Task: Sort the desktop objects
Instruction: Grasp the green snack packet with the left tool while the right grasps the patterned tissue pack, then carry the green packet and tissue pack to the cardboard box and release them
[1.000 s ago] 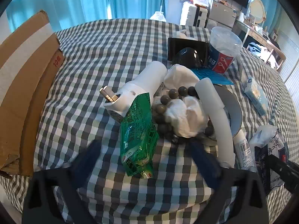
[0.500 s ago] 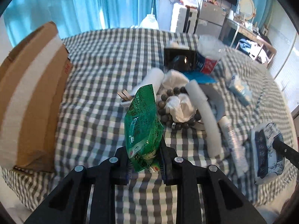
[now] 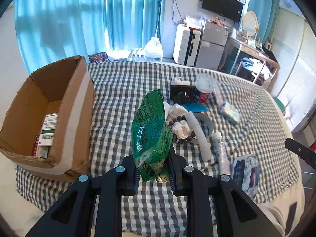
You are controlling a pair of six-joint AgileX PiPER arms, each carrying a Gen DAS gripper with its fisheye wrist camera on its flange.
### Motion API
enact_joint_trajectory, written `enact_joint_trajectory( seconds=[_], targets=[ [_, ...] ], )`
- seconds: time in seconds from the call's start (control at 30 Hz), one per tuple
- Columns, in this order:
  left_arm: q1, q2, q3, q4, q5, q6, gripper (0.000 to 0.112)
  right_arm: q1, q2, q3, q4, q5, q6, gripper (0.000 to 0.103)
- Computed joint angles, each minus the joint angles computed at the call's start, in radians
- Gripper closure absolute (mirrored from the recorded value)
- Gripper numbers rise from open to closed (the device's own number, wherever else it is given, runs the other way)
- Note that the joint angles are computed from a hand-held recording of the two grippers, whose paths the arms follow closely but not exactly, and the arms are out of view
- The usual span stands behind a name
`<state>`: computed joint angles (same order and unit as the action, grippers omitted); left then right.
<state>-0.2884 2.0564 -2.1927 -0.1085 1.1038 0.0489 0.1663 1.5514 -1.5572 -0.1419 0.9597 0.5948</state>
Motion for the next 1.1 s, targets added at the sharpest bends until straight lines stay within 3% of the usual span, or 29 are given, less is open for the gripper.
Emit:
enact_joint_trajectory(
  seconds=[0.1,0.13,0.17,0.2,0.23,0.5,0.8,0.87,0.97,1.03,1.1],
  targets=[
    [0.027,-0.038,0.023,-0.028,0.002,0.013,0.089,0.034,0.012,-0.037,-0.014,0.029,0.011,0.097],
    [0.035,-0.048,0.032,-0.035,0.0,0.023,0.089,0.04,0.012,-0.034,-0.014,0.031,0.016,0.081],
    [0.04,-0.065,0.056,-0.034,-0.013,0.029,0.089,0.052,0.012,-0.022,-0.043,0.032,0.051,0.051],
    [0.049,-0.077,0.074,-0.037,-0.019,0.039,0.089,0.06,0.012,-0.007,-0.072,0.037,0.087,0.038],
    [0.054,-0.084,0.088,-0.038,-0.023,0.042,0.089,0.06,0.021,0.008,-0.084,0.047,0.111,0.032],
    [0.08,-0.119,0.243,-0.052,-0.072,0.062,0.089,-0.046,0.178,0.08,0.089,0.093,0.063,0.032],
    [0.033,-0.012,0.164,-0.017,-0.058,0.038,0.089,-0.135,0.39,-0.037,0.233,0.137,-0.071,0.036],
    [0.026,0.017,0.13,-0.014,-0.041,0.036,0.089,-0.138,0.416,-0.06,0.219,0.142,-0.083,0.053],
    [0.019,0.04,0.108,-0.027,-0.042,0.047,0.089,-0.159,0.387,-0.007,0.264,0.071,-0.126,0.076],
    [0.018,0.045,0.099,-0.044,-0.041,0.057,0.089,-0.178,0.354,0.042,0.304,0.018,-0.149,0.086],
    [0.015,0.042,0.096,-0.048,-0.039,0.063,0.089,-0.181,0.311,0.09,0.32,-0.034,-0.157,0.088]
  ],
)
